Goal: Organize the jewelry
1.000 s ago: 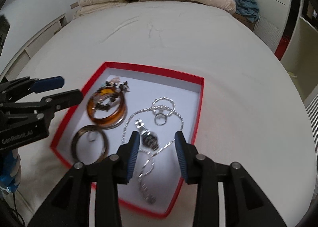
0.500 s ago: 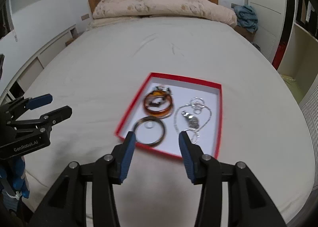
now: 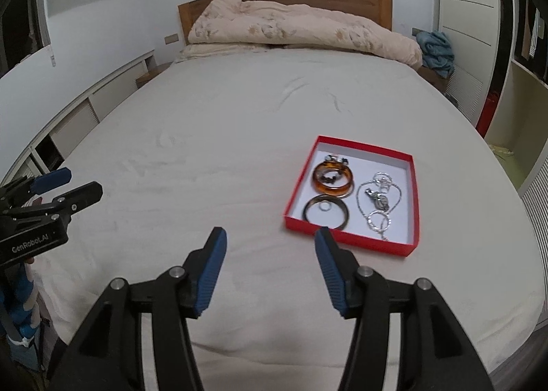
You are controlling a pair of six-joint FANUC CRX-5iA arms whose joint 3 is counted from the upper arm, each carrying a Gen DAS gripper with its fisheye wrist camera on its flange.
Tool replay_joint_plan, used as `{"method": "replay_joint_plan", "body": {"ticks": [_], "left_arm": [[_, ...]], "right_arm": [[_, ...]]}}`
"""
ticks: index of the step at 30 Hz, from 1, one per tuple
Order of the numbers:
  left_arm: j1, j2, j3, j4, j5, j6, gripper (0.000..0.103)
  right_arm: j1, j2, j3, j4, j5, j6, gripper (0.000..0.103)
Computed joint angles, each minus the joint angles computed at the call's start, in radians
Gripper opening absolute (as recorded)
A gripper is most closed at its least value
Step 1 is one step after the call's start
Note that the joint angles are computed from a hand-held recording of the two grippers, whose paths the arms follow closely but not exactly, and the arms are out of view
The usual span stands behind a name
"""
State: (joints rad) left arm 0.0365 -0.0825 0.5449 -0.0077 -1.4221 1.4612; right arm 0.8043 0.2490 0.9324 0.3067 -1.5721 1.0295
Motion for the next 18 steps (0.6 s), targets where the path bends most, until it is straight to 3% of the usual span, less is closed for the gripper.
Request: {"method": "replay_joint_plan", "body": {"ticks": [11, 18], "left_arm": [[0.094, -0.128, -0.105, 0.045, 0.021, -0.019, 0.080], [0.135, -0.193, -0.148, 0.068, 0.032, -0.032, 0.081]], "right_arm": [[0.118, -0.046, -0.079, 0.125, 0.028, -0.094, 0.053], [0.180, -0.074, -0.128, 0.175, 0.037, -0.121, 0.061]]}}
